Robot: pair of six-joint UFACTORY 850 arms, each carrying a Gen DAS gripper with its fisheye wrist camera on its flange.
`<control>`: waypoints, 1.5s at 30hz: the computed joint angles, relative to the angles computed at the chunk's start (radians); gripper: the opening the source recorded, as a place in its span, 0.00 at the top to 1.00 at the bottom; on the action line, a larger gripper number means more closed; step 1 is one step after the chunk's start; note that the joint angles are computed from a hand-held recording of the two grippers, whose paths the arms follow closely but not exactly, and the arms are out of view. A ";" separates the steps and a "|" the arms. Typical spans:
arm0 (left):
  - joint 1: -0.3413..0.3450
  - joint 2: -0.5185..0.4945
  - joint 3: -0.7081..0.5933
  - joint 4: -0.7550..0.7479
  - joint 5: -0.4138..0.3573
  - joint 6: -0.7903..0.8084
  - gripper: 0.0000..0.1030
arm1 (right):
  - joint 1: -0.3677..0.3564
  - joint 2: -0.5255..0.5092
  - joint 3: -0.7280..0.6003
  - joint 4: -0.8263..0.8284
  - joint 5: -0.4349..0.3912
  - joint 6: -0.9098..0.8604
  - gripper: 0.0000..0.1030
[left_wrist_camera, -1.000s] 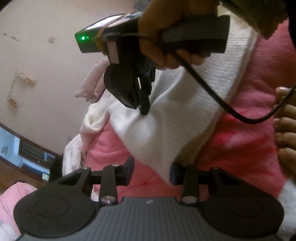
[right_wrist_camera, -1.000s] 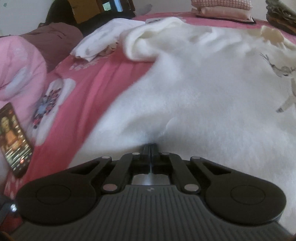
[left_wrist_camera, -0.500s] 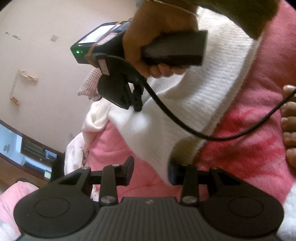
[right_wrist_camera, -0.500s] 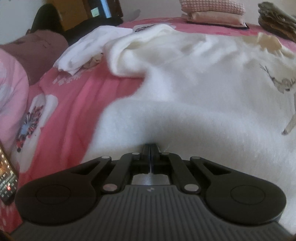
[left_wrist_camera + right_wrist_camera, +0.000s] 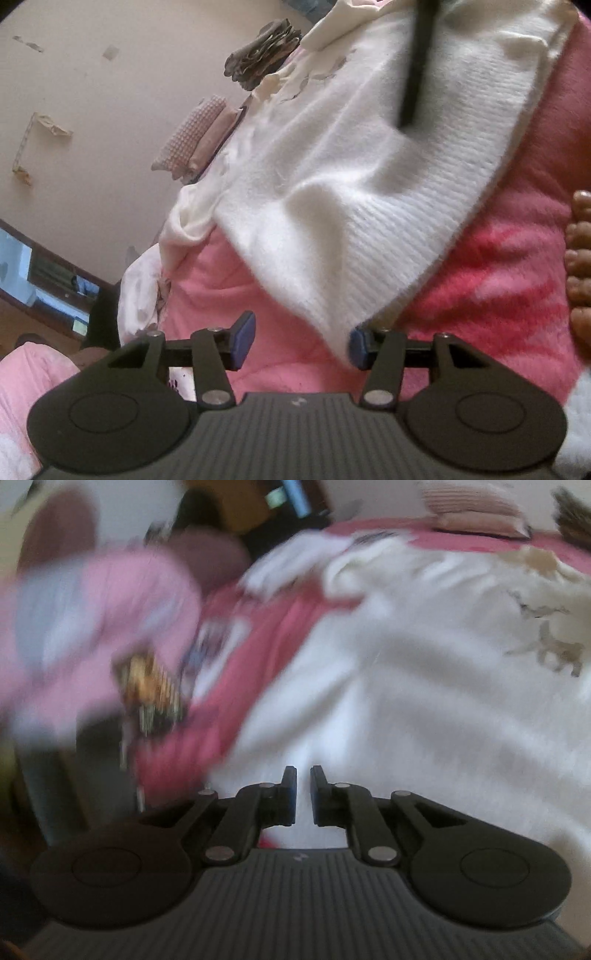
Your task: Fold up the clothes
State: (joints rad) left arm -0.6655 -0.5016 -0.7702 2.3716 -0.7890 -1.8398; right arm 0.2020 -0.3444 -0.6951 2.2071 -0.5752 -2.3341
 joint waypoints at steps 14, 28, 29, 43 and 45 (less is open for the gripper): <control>-0.044 -0.071 -0.060 -0.151 -0.122 0.050 0.47 | 0.117 -0.056 -0.021 0.342 -0.050 -0.288 0.93; -0.033 -0.074 -0.076 -0.192 -0.098 0.034 0.49 | 0.088 -0.381 -0.436 0.031 -0.070 0.307 1.00; -0.032 -0.073 -0.073 -0.186 -0.100 0.028 0.49 | 0.074 -0.363 -0.413 0.023 -0.086 0.322 1.00; -0.013 -0.070 -0.061 -0.127 -0.105 0.020 0.48 | 0.051 -0.260 -0.319 0.276 0.098 0.024 0.98; -0.005 -0.071 -0.067 -0.118 -0.105 0.029 0.48 | 0.028 -0.184 -0.234 0.255 0.066 -0.022 0.96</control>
State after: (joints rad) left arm -0.6708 -0.5728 -0.8370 2.2540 -0.8937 -1.8104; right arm 0.2295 -0.5280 -0.9287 2.4618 -0.5095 -2.3558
